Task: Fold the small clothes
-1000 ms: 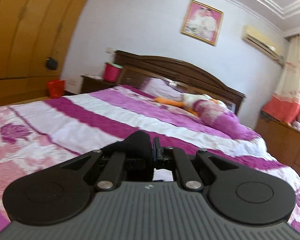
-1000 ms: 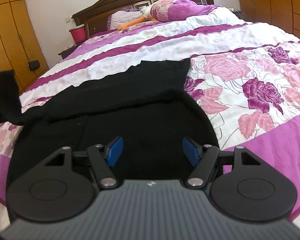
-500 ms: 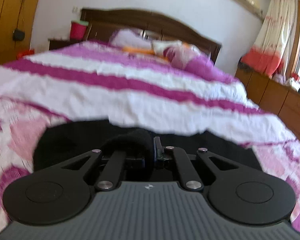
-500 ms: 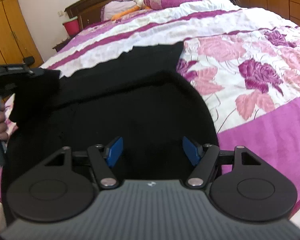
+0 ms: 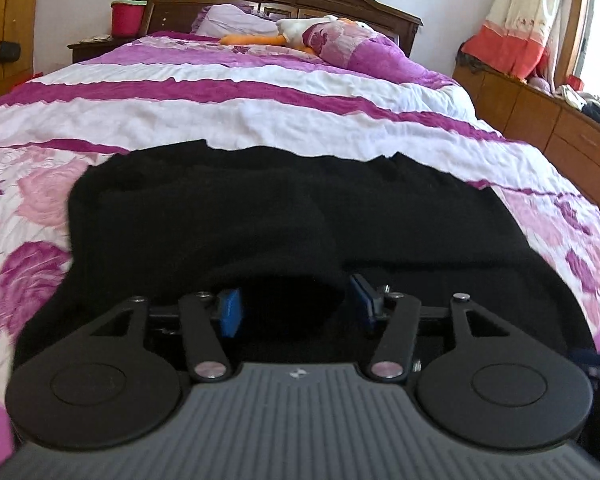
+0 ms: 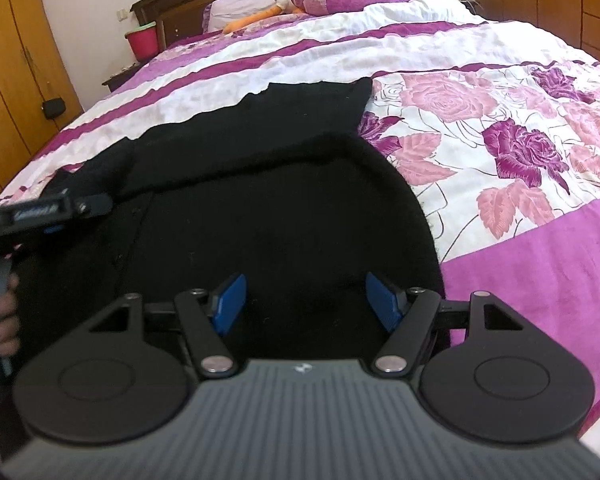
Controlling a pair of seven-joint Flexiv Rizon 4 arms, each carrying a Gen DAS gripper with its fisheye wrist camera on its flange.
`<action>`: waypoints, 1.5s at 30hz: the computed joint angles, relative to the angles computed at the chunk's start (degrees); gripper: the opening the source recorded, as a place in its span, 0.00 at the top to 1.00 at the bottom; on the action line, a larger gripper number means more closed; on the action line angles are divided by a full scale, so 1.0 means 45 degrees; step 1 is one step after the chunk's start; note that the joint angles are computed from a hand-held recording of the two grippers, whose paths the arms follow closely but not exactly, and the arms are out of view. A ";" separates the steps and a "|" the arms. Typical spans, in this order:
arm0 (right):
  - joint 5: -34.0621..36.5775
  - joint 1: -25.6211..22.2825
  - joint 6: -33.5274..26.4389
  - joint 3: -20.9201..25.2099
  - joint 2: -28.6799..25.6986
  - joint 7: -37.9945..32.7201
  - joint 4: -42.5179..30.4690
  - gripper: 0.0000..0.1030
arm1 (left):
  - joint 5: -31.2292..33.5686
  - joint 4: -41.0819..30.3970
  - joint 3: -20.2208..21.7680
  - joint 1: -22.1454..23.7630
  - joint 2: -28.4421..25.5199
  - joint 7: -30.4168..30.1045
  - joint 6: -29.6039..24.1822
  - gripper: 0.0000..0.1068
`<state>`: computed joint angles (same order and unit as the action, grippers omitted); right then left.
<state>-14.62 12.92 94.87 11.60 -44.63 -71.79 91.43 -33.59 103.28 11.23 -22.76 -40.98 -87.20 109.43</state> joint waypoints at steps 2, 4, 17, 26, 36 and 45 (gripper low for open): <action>-0.0052 -0.0056 -0.0020 0.0132 0.0045 -0.0099 -0.0014 0.32 | -0.0279 0.0552 0.0487 -0.0491 0.0351 0.0013 0.0084 0.42; -0.0130 -0.0261 -0.0006 0.0477 0.0056 -0.0310 -0.0057 0.33 | -0.0522 0.1131 0.0697 -0.0744 0.0707 0.0030 0.0326 0.41; -0.0551 -0.1725 -0.1962 0.4948 -0.1172 -0.3293 -0.2335 0.33 | -0.7047 0.2814 0.5877 -0.6054 0.0378 0.2611 -0.1098 0.37; -0.0052 -0.0647 -0.4232 0.6564 -0.2396 -0.5722 -0.4750 0.33 | -0.5755 0.4065 0.5627 -0.5519 0.1330 0.1151 -0.1030 0.37; 0.0641 0.1339 -0.6172 0.5687 -0.3418 -0.6731 -0.7137 0.36 | -0.4930 0.4947 0.3108 -0.3348 0.2390 0.1067 0.0466 0.36; 0.2186 0.1796 -0.5850 0.4628 -0.3330 -0.6913 -0.7486 0.86 | -0.6905 0.4610 0.2166 -0.3101 0.2276 0.2747 0.0893 0.35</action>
<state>-4.79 21.00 68.54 32.43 -59.62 -102.90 57.74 -64.67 124.02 20.98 -36.72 -30.74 -74.84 113.45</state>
